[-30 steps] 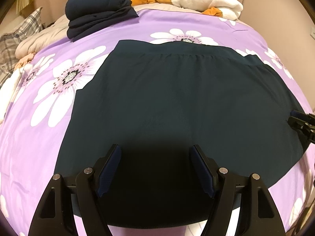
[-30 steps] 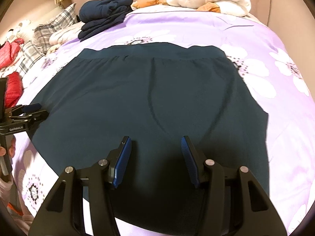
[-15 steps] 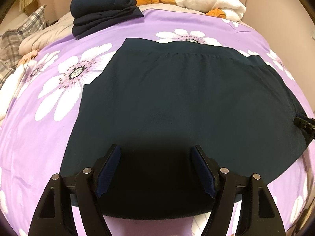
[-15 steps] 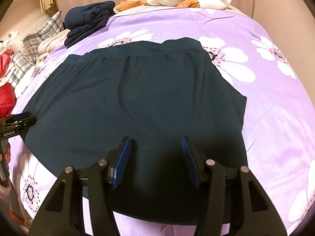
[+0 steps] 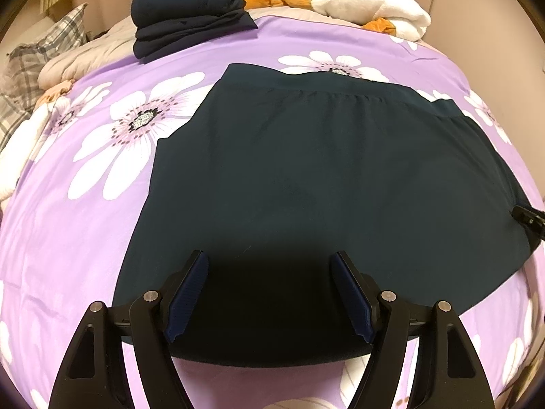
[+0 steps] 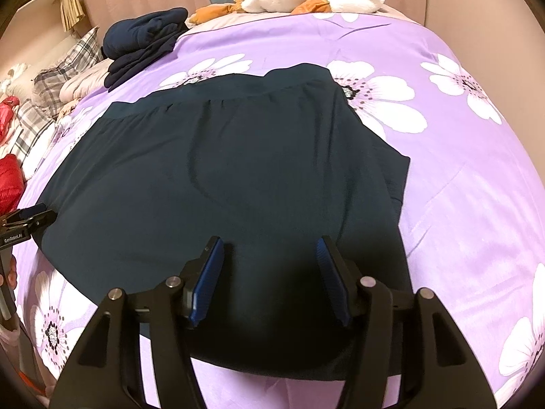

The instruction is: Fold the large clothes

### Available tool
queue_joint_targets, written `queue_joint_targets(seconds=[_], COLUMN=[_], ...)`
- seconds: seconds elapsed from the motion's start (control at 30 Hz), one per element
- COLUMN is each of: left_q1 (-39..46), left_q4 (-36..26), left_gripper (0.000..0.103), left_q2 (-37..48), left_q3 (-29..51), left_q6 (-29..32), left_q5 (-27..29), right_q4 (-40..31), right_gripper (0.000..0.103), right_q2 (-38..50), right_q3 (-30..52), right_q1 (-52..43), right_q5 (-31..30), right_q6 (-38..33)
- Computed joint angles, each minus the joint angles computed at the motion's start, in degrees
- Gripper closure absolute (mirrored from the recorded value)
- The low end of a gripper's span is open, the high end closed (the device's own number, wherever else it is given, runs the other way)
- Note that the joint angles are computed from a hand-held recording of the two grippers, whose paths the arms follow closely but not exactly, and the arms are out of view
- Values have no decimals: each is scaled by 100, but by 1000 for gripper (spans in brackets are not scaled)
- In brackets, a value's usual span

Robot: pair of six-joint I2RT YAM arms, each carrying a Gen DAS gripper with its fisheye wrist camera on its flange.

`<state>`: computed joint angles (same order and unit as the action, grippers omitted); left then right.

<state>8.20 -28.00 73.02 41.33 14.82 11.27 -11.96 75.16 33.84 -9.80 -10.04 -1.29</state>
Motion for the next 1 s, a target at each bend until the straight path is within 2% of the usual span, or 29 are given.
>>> queue_joint_targets(seconds=[1.0], left_q1=[509], left_q4=[-191], left_gripper=[29], left_q2=[-294], left_q3=[-128], left_q6=[262], left_q5=[61], right_q4=[-120], right_gripper=[46], right_q2=[-284], right_q3=[-164], right_q1=[-255], right_q5=[-62], right_q6=[26])
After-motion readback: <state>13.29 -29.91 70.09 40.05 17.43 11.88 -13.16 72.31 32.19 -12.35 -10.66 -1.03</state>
